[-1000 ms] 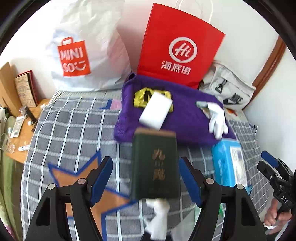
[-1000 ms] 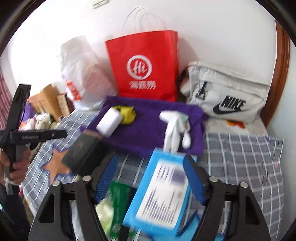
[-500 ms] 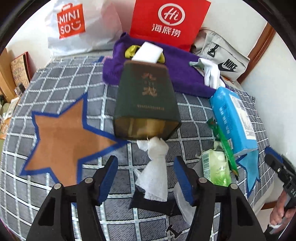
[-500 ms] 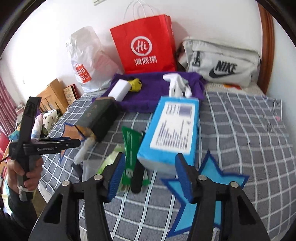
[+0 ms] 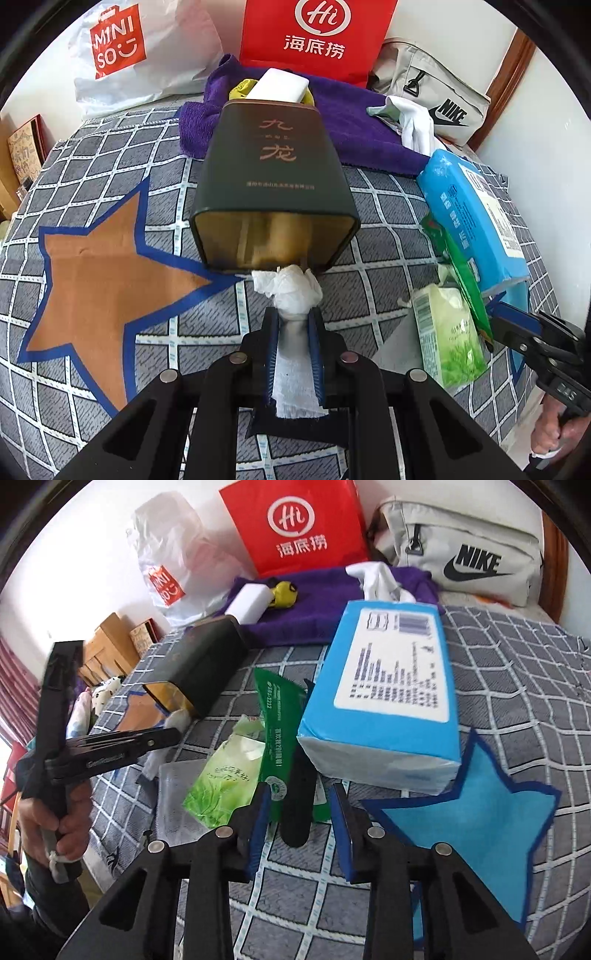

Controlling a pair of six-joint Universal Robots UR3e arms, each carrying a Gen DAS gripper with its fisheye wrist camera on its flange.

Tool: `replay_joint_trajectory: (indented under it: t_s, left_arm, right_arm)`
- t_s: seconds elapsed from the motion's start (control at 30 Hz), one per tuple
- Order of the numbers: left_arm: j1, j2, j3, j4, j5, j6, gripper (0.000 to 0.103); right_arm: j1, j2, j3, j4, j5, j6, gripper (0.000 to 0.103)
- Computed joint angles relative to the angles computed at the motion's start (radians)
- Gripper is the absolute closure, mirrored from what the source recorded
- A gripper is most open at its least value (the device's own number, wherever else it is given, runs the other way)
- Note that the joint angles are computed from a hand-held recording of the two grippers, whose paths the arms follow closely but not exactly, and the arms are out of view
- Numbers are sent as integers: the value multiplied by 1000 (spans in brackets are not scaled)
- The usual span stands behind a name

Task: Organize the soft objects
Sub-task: 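Grasp the white tissue with the left tool while the right tool reaches the green packet, then grasp the black watch strap with the right tool while the left tool holds the tissue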

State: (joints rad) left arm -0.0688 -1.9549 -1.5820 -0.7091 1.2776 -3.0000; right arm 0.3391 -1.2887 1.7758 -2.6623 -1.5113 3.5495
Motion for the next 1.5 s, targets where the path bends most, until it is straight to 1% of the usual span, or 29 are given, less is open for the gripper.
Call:
replay_joint_trajectory:
  t_s: [0.13,0.2,0.23,0.3,0.33,0.37,0.43,0.67,0.83,0.93,1.0,1.07,1.17,1.27,1.4,1.5]
  left_arm:
    - [17,10,-19,-9,-24,-1,87]
    - [28,16,-32,-3,-42,-3,87]
    - [29,16,-31,-3,-45,-4,87]
    - [31,16,-31,-5,-48,-4,87]
    - [31,18,-32,-6,-46,-2,87]
    - [31,19,-31,-7,-45,-1,87]
    - [33,25,-34,-10,-44,-1,87]
    - [44,70,-75,2,-25,-16,87]
    - [63,124,-120,11,-12,-27,87]
    - [76,146,-142,10,-6,-34,87]
    - [79,147,-145,5,-1,-38,87]
    - [78,143,-145,2,1,-41,87]
    - [74,137,-140,-8,-2,-43,87]
    - [65,124,-122,-23,-1,-43,87]
    - [61,123,-120,-20,-4,-48,87]
    - [66,133,-127,-11,-13,-43,88]
  right_arm:
    - [-6,48,-21,1,24,9,70]
    - [-9,68,-20,-29,36,16,71]
    - [-7,78,-23,-41,37,10,73]
    - [-3,87,-37,-35,36,-5,92]
    - [2,88,-42,-29,26,-7,97]
    - [3,83,-39,-30,27,-8,99]
    - [1,66,-20,-39,35,-10,100]
    - [36,-27,43,10,-24,-26,100]
    - [63,-141,148,50,-50,-43,100]
    - [81,-191,205,75,-87,-42,100]
    - [74,-214,249,69,-81,-38,100]
    - [62,-215,280,33,-67,-38,100]
    - [56,-182,294,-58,-77,-25,97]
    - [45,-112,261,-134,-83,-32,97]
    - [39,-30,187,-171,-92,-55,97]
    - [40,-28,174,-158,-93,-65,99]
